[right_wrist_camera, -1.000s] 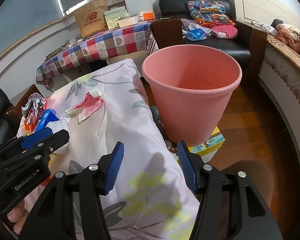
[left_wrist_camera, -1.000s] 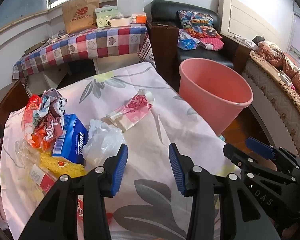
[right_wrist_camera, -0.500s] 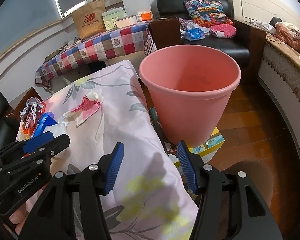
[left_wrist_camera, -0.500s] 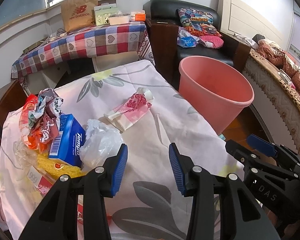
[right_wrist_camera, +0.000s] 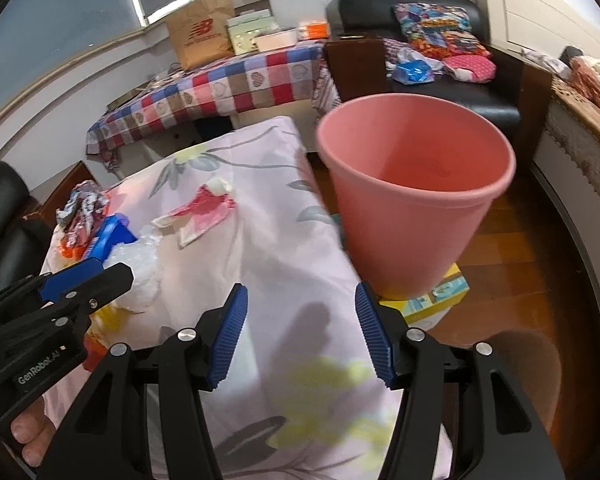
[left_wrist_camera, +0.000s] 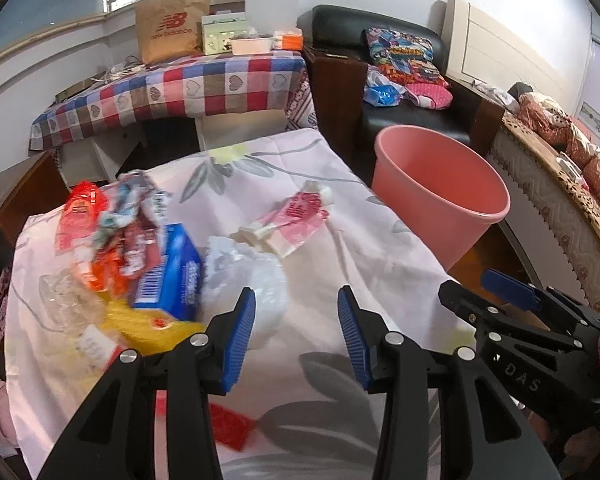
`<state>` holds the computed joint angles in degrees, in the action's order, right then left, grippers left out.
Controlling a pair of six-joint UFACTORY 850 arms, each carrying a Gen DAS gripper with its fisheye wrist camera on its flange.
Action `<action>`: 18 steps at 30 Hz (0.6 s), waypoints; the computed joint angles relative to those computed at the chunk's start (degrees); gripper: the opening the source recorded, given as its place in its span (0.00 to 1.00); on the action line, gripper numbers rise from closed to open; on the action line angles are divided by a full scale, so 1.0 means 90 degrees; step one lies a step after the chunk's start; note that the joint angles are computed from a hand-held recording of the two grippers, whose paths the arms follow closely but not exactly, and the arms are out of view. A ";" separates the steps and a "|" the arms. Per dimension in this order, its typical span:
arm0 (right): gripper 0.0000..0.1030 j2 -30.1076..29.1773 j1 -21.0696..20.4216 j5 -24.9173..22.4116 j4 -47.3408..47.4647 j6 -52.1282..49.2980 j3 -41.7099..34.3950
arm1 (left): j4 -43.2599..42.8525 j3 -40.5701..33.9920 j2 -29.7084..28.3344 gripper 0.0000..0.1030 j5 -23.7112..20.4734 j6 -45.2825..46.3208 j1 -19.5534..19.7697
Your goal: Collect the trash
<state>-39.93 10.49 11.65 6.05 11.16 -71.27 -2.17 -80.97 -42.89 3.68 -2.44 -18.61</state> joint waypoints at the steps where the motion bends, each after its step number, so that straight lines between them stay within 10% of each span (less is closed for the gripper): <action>1: 0.55 -0.0023 0.0029 -0.0004 -0.0235 0.0187 -0.0043 | 0.0279 0.0065 0.0047 0.41 0.0031 -0.0289 0.0044; 18: 0.55 -0.0385 0.0406 0.0019 -0.4644 0.3763 -0.0722 | -0.2601 0.1299 0.0787 0.45 0.0634 0.1778 0.1112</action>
